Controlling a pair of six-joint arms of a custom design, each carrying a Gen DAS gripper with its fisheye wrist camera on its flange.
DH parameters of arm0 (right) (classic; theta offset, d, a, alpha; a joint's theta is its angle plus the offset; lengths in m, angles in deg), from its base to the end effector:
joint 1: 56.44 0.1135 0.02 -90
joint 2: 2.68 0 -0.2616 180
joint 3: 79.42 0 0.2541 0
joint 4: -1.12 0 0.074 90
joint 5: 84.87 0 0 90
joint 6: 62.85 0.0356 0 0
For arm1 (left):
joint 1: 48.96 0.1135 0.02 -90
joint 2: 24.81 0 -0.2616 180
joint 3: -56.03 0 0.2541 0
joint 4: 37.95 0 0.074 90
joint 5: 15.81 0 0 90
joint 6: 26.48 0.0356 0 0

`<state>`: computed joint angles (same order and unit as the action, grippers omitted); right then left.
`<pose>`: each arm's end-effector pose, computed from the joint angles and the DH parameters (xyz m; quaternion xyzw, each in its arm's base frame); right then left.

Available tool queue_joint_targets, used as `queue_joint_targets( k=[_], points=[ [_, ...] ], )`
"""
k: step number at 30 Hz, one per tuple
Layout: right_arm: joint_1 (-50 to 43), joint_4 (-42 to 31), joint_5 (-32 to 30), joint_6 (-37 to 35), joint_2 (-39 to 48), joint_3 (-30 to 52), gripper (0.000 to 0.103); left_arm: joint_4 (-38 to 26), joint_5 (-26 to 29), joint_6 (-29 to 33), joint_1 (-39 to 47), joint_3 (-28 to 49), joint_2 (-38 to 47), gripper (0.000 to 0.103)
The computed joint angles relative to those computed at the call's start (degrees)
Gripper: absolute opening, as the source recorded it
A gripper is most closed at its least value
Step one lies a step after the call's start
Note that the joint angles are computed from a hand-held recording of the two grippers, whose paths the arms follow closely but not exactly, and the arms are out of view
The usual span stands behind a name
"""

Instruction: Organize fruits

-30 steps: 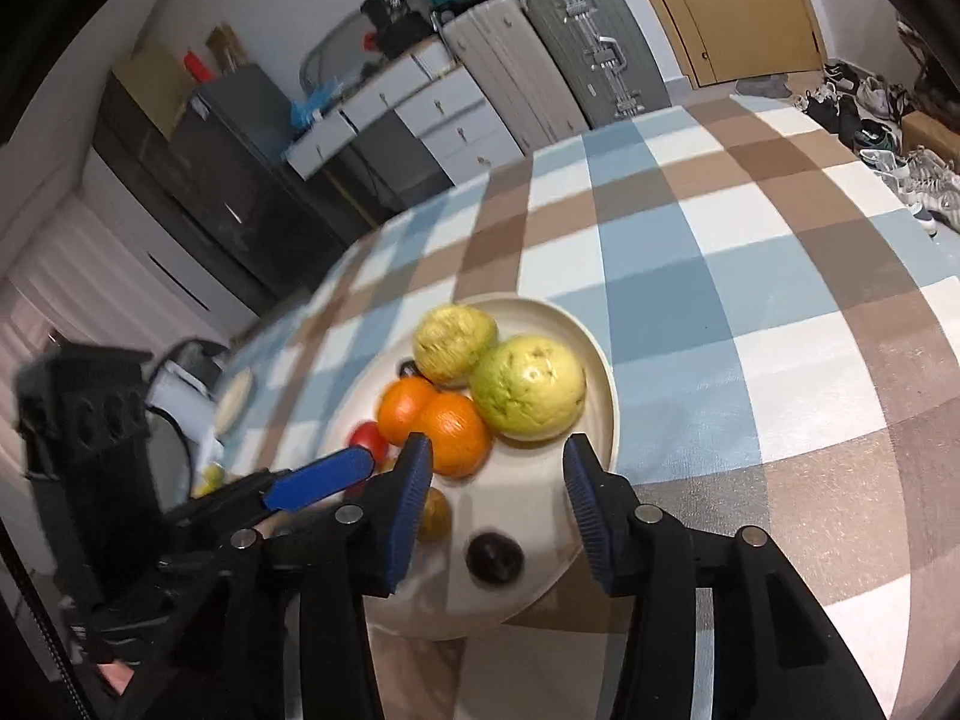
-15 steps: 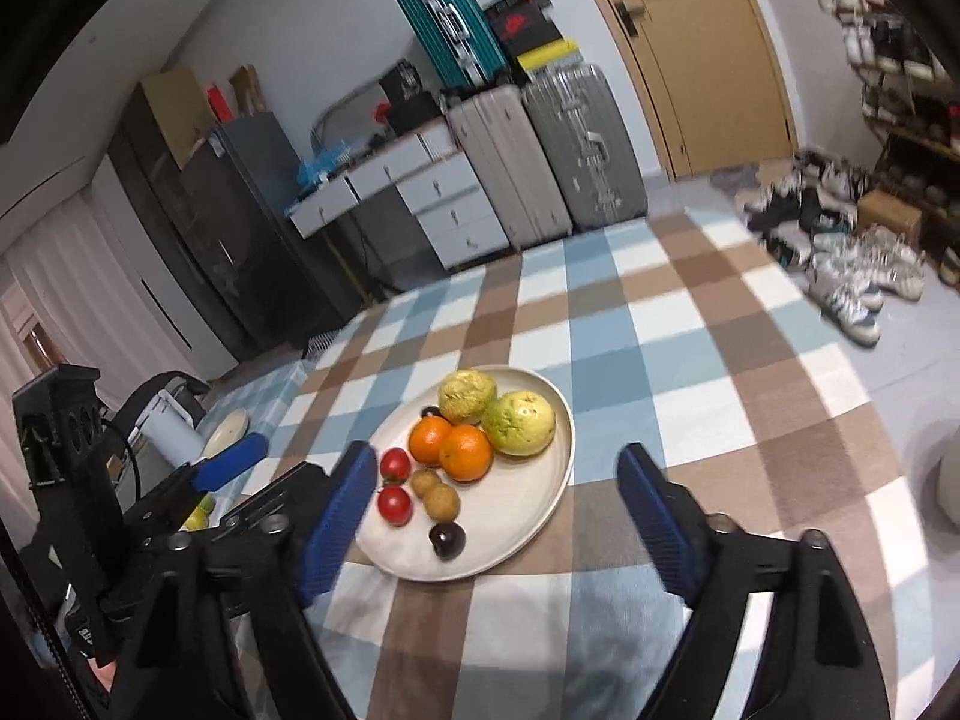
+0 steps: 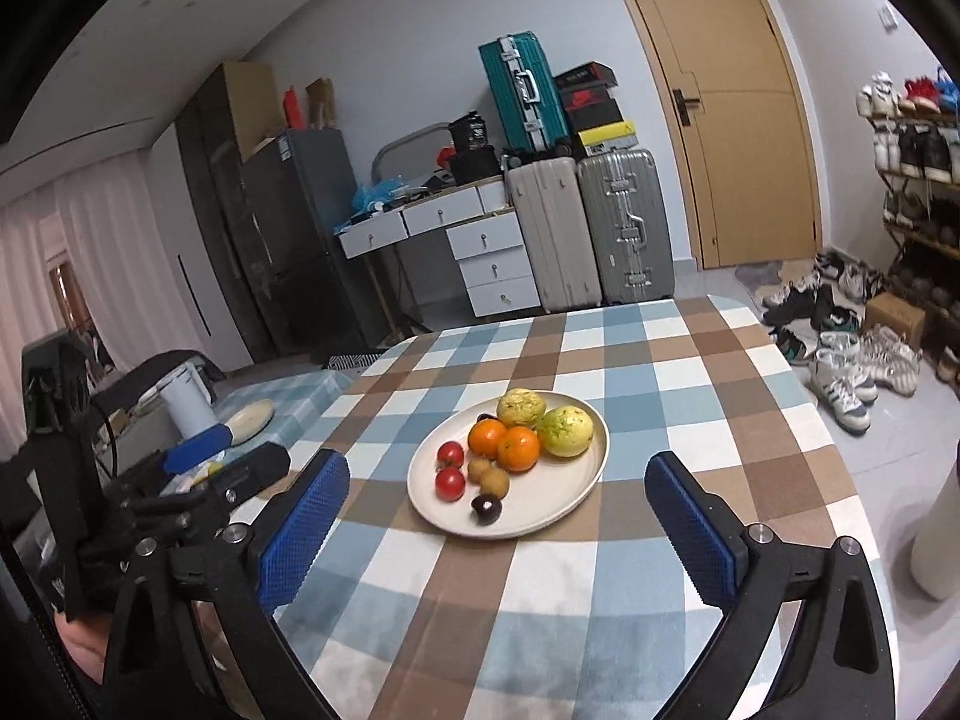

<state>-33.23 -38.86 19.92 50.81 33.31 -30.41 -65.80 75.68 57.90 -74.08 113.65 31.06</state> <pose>0.1438 0.0518 0.2753 0.0706 0.8451 0.1055 0.5193 0.2039 -0.0966 0.2896 0.1505 0.8350 -0.1509 0.5073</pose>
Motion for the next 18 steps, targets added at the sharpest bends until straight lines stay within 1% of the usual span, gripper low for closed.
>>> queue_joint_targets(
  k=[6,9,13,18],
  points=[
    [11.25,-1.72,12.32,2.89,-0.63,-0.72,0.103,-1.48,0.04,-0.33,1.72,-1.31,-3.64,0.103],
    [15.23,-2.22,16.02,3.49,0.12,-0.81,0.103,-1.71,-0.51,-0.31,1.76,-1.1,-4.0,0.103],
    [15.83,-1.67,17.17,2.56,1.54,-0.85,0.103,-1.83,0.45,-0.38,2.01,-0.84,-4.06,0.103],
    [13.33,-1.57,15.05,2.67,0.73,-1.1,0.103,-1.73,0.0,-0.47,1.2,-0.26,-2.55,0.103]
  ],
)
